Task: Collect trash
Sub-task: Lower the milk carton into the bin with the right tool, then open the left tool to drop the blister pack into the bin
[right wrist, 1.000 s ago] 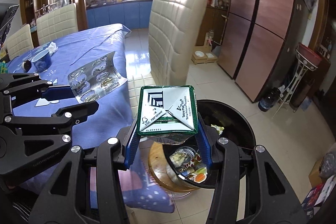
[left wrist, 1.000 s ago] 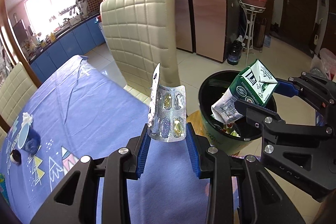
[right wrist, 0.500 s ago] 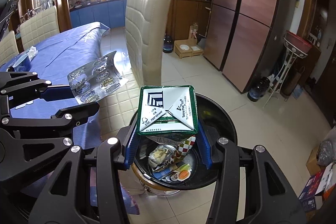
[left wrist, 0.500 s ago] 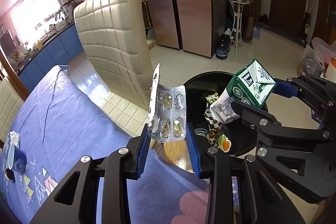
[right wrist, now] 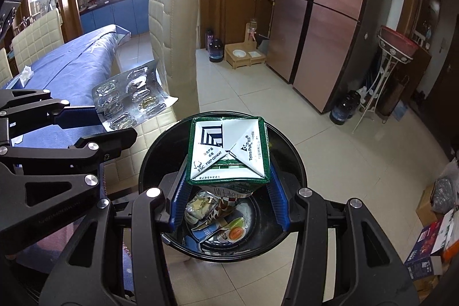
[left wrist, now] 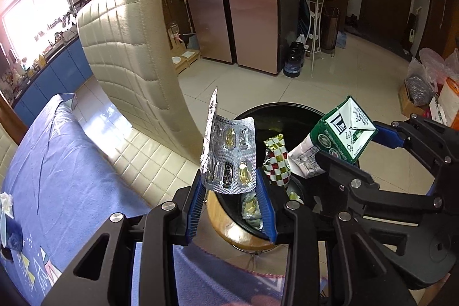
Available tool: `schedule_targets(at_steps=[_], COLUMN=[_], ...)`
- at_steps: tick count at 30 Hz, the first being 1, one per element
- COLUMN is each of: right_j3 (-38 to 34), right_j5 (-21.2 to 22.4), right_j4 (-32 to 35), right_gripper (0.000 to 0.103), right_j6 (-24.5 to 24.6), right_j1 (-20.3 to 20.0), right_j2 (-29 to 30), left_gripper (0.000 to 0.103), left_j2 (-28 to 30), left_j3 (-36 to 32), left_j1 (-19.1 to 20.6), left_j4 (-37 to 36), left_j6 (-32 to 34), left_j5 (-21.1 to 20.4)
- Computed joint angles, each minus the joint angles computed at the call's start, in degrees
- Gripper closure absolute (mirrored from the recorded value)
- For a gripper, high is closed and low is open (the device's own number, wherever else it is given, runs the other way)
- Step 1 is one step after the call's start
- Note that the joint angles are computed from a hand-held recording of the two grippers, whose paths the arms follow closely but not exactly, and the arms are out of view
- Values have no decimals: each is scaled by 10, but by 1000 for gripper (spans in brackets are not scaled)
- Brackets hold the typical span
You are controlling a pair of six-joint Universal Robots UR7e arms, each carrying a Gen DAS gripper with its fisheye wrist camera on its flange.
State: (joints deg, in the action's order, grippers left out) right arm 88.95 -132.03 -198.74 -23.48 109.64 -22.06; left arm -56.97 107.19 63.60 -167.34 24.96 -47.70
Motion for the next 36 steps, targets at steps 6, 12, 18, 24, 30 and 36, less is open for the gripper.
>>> schedule_targets(at_steps=[6,12,18,24,30,36], right_j3=[3,1,3,-12,-34,-65], right_j5=[2,1,5,14,4,1], right_j4=[-5,-3,0,25,15,45], right_gripper=[52,52,52,52,24,33], right_j6=[1,5,10,14,2,-7], right_j1=[-12,-21,-23,-18,-4,16], right_j2=[-5,-6,-7,1,20,38], left_gripper=[68,48,21,21,21,21], left_j2=[13,19,16,8,-13,-49], left_j3=[-7,-20,-26,-24,-13,0], left_j1=[-3,-1,5,10,18,28], left_j4=[-4,15,-12,-23,-36,-57], left_j6=[5,-3,-15,-12,-5,9], left_j5=[-2,-4,-2,16,24,27])
